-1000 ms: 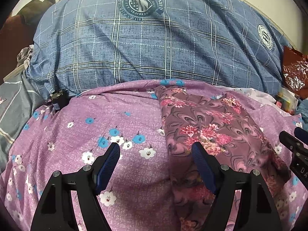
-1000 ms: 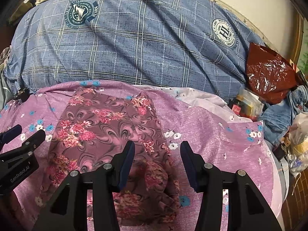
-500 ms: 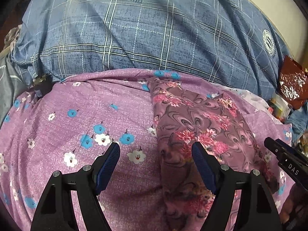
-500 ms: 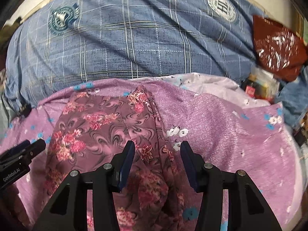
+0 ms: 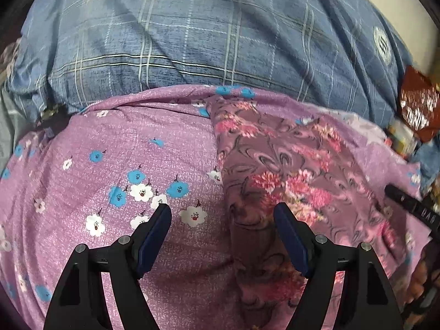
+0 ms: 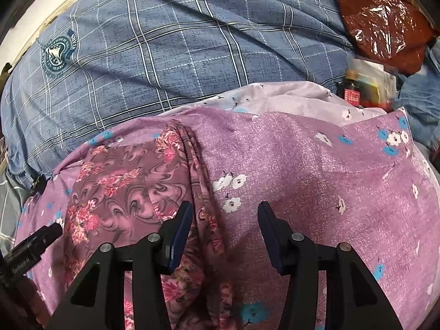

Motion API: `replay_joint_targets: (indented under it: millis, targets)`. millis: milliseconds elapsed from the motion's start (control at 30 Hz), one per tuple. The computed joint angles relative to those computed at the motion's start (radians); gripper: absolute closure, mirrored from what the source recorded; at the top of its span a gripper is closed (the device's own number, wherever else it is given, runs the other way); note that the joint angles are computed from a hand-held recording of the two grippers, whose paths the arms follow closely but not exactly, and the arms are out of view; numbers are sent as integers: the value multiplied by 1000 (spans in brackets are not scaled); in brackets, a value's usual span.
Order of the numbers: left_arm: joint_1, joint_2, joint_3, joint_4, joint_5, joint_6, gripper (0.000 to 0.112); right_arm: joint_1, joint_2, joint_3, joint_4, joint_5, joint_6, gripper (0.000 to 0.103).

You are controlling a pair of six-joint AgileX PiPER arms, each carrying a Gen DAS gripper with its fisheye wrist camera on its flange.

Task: Fold small clothes

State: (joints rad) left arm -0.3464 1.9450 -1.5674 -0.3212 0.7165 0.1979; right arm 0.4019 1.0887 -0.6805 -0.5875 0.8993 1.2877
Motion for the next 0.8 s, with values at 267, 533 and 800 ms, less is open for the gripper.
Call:
replay_joint_targets:
  millis: [267, 533, 800]
  targets:
    - [-30, 2, 8, 49, -10, -23, 36, 133, 88, -50, -105, 85, 73, 54]
    - [-26, 12, 6, 43, -11, -16, 36, 170, 162, -89, -133, 131, 87, 59]
    - [-19, 36, -16, 12, 7, 0, 36, 118, 284, -107, -60, 97, 4, 58]
